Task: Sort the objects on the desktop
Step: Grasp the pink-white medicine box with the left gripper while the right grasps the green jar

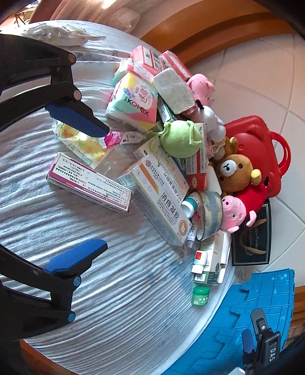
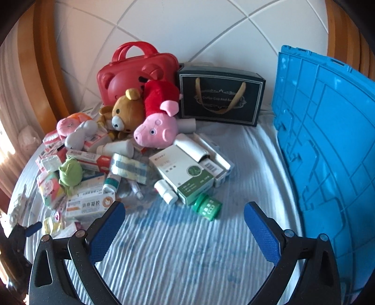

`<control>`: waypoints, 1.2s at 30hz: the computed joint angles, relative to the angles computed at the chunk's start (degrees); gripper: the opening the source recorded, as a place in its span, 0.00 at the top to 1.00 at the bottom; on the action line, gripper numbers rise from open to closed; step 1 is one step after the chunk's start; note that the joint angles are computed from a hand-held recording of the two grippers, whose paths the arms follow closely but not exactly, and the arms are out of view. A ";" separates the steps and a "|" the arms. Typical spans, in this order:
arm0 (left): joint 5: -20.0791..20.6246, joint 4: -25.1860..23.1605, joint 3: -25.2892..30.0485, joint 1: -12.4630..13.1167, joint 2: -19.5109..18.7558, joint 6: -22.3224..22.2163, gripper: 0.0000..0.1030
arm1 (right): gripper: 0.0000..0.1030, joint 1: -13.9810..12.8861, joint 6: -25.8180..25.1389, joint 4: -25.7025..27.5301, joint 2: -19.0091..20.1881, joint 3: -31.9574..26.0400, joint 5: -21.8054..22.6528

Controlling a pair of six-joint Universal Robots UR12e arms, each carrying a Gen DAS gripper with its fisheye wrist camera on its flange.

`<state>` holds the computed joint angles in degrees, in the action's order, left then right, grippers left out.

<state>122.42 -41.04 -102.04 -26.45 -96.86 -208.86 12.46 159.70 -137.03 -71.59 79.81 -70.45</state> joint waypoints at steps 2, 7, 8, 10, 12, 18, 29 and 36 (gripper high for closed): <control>-2.66 2.01 -0.69 0.88 0.15 2.63 0.13 | 0.00 0.80 0.63 0.23 0.50 -0.16 -1.26; -12.16 6.25 -2.36 3.68 0.23 8.55 0.21 | 0.00 1.72 4.32 0.29 1.36 -0.61 -4.07; -14.09 5.81 -2.46 4.25 0.22 9.01 0.24 | 0.00 1.81 4.91 0.18 1.44 -0.61 -4.76; -16.82 5.22 -2.67 5.03 0.21 9.16 0.30 | 0.00 1.90 5.88 -0.36 1.61 -0.57 -6.49; -18.18 6.57 -3.30 5.37 0.49 8.20 0.33 | 0.00 1.89 7.10 -0.33 2.01 -0.85 -8.64; -18.64 6.34 -2.66 4.92 -0.24 7.04 0.34 | 0.00 1.70 10.28 1.78 5.13 -3.52 -12.45; -17.75 5.49 -1.70 4.90 -0.90 4.86 0.34 | 0.52 2.42 14.40 10.21 11.39 -9.41 -14.87; -16.84 7.35 -2.17 4.72 -1.05 4.55 0.39 | 0.57 1.79 12.68 7.63 10.49 -7.77 -11.43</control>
